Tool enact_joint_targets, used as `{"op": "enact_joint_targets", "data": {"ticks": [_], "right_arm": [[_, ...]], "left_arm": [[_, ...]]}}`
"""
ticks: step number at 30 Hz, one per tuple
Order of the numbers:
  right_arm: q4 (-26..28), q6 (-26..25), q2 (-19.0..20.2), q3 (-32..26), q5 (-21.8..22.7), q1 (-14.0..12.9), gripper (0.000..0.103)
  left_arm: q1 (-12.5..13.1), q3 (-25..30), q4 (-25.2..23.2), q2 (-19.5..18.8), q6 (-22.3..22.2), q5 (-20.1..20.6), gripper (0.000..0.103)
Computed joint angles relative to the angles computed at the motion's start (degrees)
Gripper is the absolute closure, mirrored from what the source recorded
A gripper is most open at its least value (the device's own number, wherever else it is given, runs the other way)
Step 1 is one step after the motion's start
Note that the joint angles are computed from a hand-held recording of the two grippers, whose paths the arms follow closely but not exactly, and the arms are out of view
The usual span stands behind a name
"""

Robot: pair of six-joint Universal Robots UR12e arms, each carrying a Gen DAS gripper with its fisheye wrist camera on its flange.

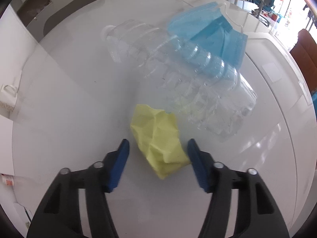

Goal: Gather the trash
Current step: 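Grasp the striped drink carton with the left tool while the right tool grasps the yellow paper, then carry both items over the wastebasket and open both tools to drop them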

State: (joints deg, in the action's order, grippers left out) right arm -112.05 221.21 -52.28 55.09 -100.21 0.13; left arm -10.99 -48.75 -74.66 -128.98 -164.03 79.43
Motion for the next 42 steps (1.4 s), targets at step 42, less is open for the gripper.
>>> {"op": "enact_joint_targets", "data": {"ticks": [42], "right_arm": [[-6.1,-32.8,-34.6,39.3,14.4,-12.6,0.065]], "left_arm": [[-11.4,-9.4,0.9,8.5,4.2,-1.9,0.048]]}}
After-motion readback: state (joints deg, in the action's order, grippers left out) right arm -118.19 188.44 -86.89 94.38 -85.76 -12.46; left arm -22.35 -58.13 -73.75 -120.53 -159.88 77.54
